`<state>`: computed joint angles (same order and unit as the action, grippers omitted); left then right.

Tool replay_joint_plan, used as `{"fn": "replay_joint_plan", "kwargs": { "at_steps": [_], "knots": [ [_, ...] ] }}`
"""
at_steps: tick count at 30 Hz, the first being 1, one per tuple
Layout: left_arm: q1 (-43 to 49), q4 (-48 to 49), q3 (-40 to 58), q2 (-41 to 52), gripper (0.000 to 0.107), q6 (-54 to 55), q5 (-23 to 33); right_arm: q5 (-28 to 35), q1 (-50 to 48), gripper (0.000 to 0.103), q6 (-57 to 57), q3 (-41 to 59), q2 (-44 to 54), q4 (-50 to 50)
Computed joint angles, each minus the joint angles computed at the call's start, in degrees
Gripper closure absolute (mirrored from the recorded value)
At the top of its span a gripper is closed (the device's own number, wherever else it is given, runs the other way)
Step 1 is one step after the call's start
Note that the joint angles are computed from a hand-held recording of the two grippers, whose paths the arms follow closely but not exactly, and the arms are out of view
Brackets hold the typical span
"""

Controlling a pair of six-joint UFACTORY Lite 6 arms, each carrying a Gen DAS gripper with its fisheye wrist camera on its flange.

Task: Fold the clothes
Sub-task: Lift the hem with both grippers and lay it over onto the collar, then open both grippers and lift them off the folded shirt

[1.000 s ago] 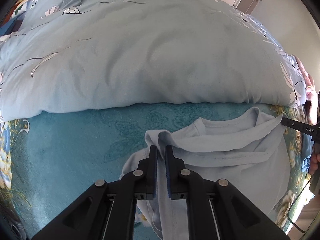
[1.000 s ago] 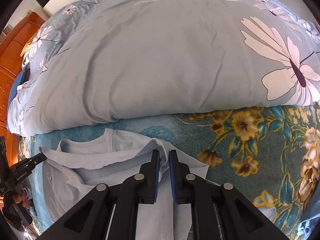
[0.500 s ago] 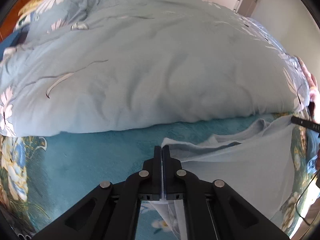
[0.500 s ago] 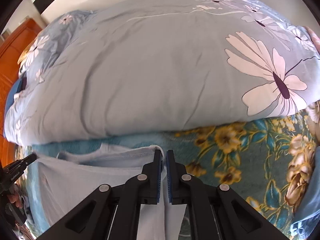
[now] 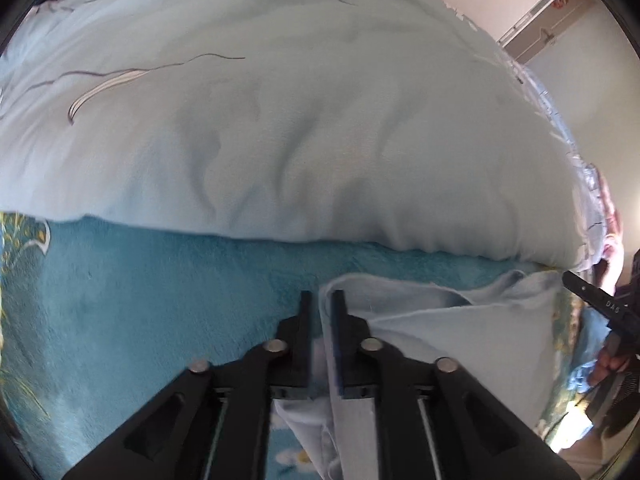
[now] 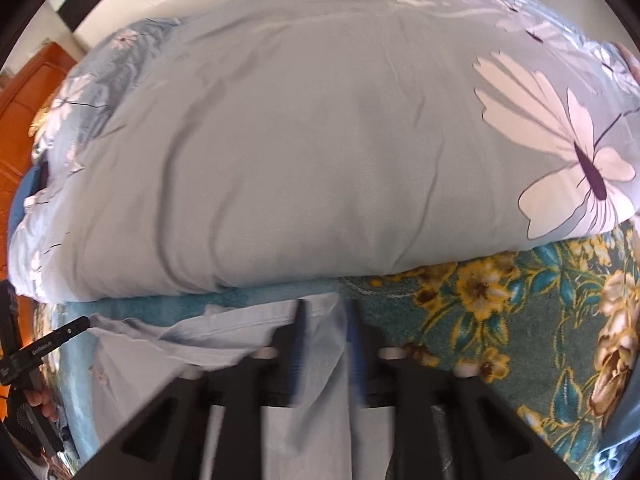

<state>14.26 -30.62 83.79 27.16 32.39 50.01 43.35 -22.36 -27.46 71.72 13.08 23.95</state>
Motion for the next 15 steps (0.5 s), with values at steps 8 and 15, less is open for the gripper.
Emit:
{"fn": "replay_joint_plan", "kwargs": {
  "at_steps": [8, 15],
  "knots": [
    [12.33, -9.11, -30.18, -25.24, 0.063, 15.05, 6.29, 10.79, -19.5, 0.058, -19.23, -24.05, -24.68, 7.87],
    [28.87, -4.93, -48.61, -39.02, 0.06, 20.13, 12.85, 18.51, -40.66, 0.058, -31.47, -40.49, -35.22, 1.29]
  ]
}}
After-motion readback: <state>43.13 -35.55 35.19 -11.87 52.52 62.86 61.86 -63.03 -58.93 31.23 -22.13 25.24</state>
